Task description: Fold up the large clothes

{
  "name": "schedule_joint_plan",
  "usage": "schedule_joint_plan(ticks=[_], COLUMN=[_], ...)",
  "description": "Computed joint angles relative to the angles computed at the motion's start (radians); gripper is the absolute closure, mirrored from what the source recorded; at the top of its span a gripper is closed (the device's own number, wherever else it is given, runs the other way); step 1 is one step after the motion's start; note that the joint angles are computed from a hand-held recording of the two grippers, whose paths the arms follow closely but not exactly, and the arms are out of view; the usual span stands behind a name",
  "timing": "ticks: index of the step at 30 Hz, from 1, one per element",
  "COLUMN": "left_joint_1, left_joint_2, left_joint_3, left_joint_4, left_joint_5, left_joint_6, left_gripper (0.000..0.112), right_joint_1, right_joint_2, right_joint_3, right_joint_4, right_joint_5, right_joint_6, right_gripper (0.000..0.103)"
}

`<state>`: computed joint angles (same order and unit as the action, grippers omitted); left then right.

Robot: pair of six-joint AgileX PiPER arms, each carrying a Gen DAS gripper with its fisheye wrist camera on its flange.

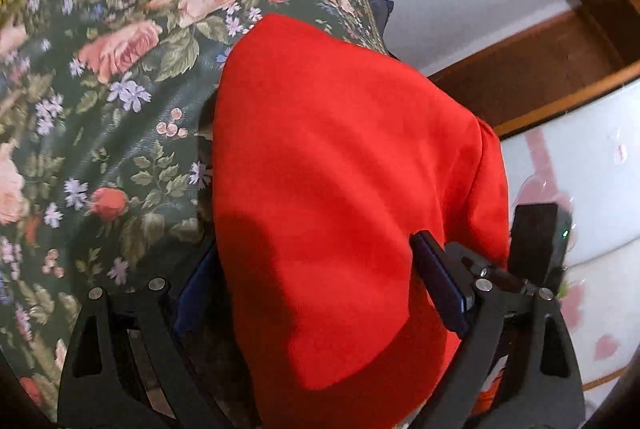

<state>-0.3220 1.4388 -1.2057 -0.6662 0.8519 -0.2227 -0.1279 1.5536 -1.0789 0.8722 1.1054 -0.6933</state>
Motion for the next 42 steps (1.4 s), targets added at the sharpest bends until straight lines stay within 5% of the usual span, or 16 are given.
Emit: schedule_joint_plan(ticks=[6, 14, 21, 28, 36, 42], left_joint_1=[0.059, 0.061, 0.078, 0.297, 0.559, 0.662], left_joint_2=[0.046, 0.037, -0.052, -0.035, 0.097, 0.235], left_joint_3=[-0.010, -0.112, -0.191, -0.354, -0.497, -0.526], left_joint_4=[-0.134, -0.036, 0.097, 0.035, -0.042, -0.052], left_joint_5=[0.033, 0.111, 0.146, 0.266, 0.348, 0.303], left_joint_6=[0.093, 0.043, 0.003, 0.116, 0.289, 0.391], left_gripper=[0.031, 0.065, 0.072, 0.072, 0.072, 0.072], right_joint_1=[0.012, 0.013, 0.195, 0.276, 0.496, 0.595], right_joint_2=[0.029, 0.018, -0.085, -0.027, 0.213, 0.450], right_joint_3=[0.004, -0.054, -0.128, -0.297, -0.620, -0.894], right_joint_4=[0.056, 0.064, -0.082, -0.068, -0.167, -0.256], right_joint_5=[0.017, 0.102, -0.005, -0.013, -0.139, -0.140], right_joint_6=[-0.026, 0.023, 0.169, 0.226, 0.401, 0.538], right_gripper=[0.025, 0.073, 0.077, 0.077, 0.077, 0.077])
